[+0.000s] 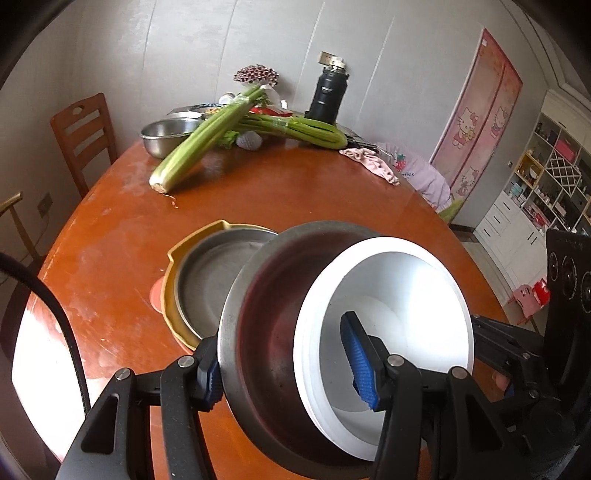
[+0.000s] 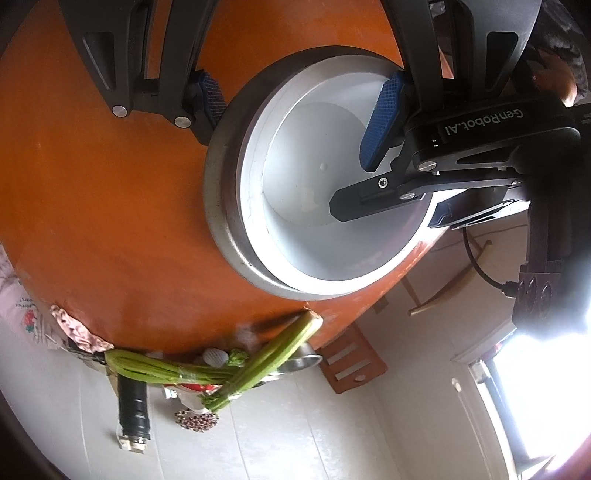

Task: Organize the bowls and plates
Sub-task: 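Lift the steel bowl stack with the left tool toward the silver tray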

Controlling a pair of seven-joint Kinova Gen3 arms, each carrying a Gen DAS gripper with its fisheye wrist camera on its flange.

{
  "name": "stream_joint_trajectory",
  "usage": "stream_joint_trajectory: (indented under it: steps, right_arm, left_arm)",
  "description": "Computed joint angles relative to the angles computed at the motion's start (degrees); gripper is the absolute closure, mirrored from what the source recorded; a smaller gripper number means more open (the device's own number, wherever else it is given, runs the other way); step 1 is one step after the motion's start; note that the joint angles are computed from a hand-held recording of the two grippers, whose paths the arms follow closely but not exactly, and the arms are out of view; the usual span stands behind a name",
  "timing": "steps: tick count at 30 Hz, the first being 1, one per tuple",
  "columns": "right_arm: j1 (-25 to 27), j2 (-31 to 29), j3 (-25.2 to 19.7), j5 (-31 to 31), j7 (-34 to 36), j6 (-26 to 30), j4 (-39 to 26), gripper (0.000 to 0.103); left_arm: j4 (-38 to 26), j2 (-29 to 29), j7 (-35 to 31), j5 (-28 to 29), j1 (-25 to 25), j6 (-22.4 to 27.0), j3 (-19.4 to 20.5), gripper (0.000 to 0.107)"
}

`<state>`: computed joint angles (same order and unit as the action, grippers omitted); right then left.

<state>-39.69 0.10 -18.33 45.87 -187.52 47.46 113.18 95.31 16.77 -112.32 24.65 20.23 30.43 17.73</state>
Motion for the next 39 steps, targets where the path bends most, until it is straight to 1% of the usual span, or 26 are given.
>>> stream_joint_trajectory:
  steps: [12, 21, 31, 35, 39]
  right_arm:
    - [2.7, 3.3, 4.0, -4.6, 11.4, -3.5, -5.9, 0.034]
    - [4.6, 6.0, 7.1, -9.4, 18.8, -5.9, -9.0, 0.034]
    - [6.4, 7.2, 9.4, -13.9, 22.8, -9.9, -7.8, 0.034]
    - [6.4, 7.5, 9.9, -14.4, 23.4, -10.5, -7.6, 0.034]
    - [6.5, 7.9, 10.2, -15.3, 24.6, -10.5, -7.7, 0.034]
  left_arm:
    - [-6.1, 2.7, 1.1, -1.4, -1.7, 4.2, -1.7, 0.053]
    - [-11.9, 6.6, 4.0, -4.4, -0.9, 7.4, -2.8, 0.053]
    - [-15.4, 10.6, 6.0, -6.7, 0.2, 8.6, -3.0, 0.053]
    - [-16.1, 11.4, 6.9, -7.4, 0.6, 8.8, -3.2, 0.053]
    - [-15.5, 11.2, 7.3, -8.6, 1.2, 7.7, -3.4, 0.053]
